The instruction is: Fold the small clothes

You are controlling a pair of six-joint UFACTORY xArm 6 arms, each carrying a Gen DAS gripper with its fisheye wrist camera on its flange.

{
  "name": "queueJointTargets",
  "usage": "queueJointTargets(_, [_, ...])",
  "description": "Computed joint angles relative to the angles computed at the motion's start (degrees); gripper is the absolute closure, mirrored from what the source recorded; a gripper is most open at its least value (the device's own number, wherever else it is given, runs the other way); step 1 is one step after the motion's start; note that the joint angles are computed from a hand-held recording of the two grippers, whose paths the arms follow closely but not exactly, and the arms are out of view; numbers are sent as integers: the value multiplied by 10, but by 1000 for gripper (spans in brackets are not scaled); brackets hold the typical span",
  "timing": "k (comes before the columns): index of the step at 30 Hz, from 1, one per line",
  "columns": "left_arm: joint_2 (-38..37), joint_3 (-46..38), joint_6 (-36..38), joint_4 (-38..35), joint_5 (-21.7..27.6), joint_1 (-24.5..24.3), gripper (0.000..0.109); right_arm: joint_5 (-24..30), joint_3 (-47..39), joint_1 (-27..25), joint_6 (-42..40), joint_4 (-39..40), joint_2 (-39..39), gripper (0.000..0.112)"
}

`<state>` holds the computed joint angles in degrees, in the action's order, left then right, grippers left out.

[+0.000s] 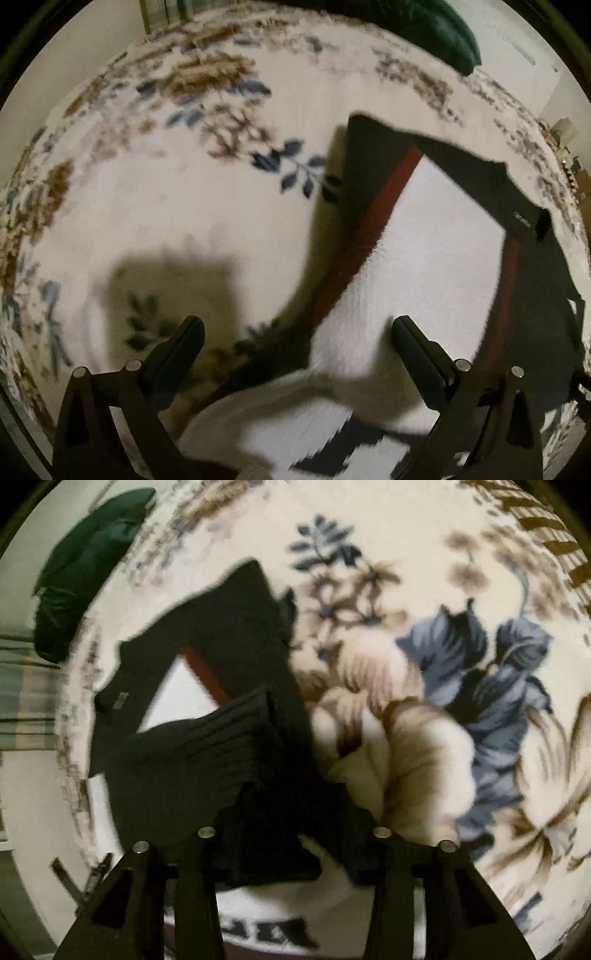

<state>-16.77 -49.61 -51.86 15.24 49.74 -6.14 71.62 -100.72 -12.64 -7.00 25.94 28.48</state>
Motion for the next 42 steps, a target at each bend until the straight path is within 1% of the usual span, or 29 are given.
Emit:
queueJointTargets(1, [-29, 12, -7, 11, 14, -6, 6, -18, 26, -3, -8, -11, -28, 61])
queueJointTargets(2, [-46, 19, -8, 12, 23, -8, 6, -42, 63, -5, -13, -36, -65, 58])
queueJointTargets(3, [-71, 32, -8, 11, 36, -11, 6, -56, 93, -8, -11, -64, -94, 56])
queueJointTargets(4, [-106, 52, -10, 9, 57, -18, 6, -59, 112, -12, -12, -80, -113, 56])
queueJointTargets(5, [-126, 65, -12, 8, 69, -22, 6, -52, 137, -20, -18, -87, -136, 56])
queueJointTargets(8, [-210, 123, -8, -19, 137, -43, 6, -11, 214, -47, -33, -91, -193, 56])
queueJointTargets(9, [-223, 133, -6, -25, 150, -48, 6, -3, 238, -52, -36, -92, -209, 56])
queueJointTargets(10, [-246, 152, -5, -33, 173, -58, 6, 3, 272, -59, -41, -92, -230, 55])
queueJointTargets(12, [-286, 188, -1, -59, 204, -71, 6, 13, 338, -74, -48, -92, -274, 51])
queueJointTargets(13, [-304, 203, -1, -69, 212, -75, 6, 16, 360, -79, -51, -92, -287, 51])
queueJointTargets(15, [-344, 234, 5, -88, 222, -87, 6, 15, 419, -92, -60, -101, -331, 51])
queueJointTargets(16, [-367, 252, 9, -94, 231, -101, 6, 15, 446, -106, -74, -99, -350, 51])
queueJointTargets(19, [-403, 283, 10, -96, 248, -143, 6, 19, 492, -135, -89, -99, -383, 51])
queueJointTargets(22, [-437, 315, -7, -93, 252, -192, 6, 20, 520, -167, -111, -92, -389, 51])
queueJointTargets(26, [-477, 354, -50, -105, 238, -230, 6, 40, 558, -211, -167, -64, -400, 51])
queueJointTargets(28, [-496, 376, -83, -108, 221, -249, 6, 39, 578, -216, -188, -52, -405, 51])
queueJointTargets(31, [-523, 404, -138, -107, 195, -278, 7, 28, 600, -240, -242, -31, -419, 49])
queueJointTargets(32, [-526, 407, -155, -102, 194, -288, 11, 26, 610, -246, -253, -25, -427, 49])
queueJointTargets(33, [-534, 410, -174, -90, 189, -304, 22, 32, 611, -253, -264, -17, -429, 55])
queueJointTargets(34, [-539, 410, -184, -80, 188, -315, 32, 48, 608, -262, -281, -5, -428, 73])
queueJointTargets(35, [-545, 408, -201, -64, 194, -333, 62, 60, 605, -265, -288, 0, -426, 80])
queueJointTargets(36, [-541, 400, -217, -47, 203, -353, 81, 72, 609, -271, -301, 3, -428, 83])
queueJointTargets(38, [-564, 403, -233, -31, 209, -372, 97, 72, 614, -264, -313, -8, -430, 83])
queueJointTargets(40, [-575, 400, -265, -19, 225, -394, 102, 74, 611, -266, -313, -12, -411, 82])
queueJointTargets(42, [-590, 389, -293, -8, 247, -410, 102, 82, 604, -277, -310, -6, -402, 84])
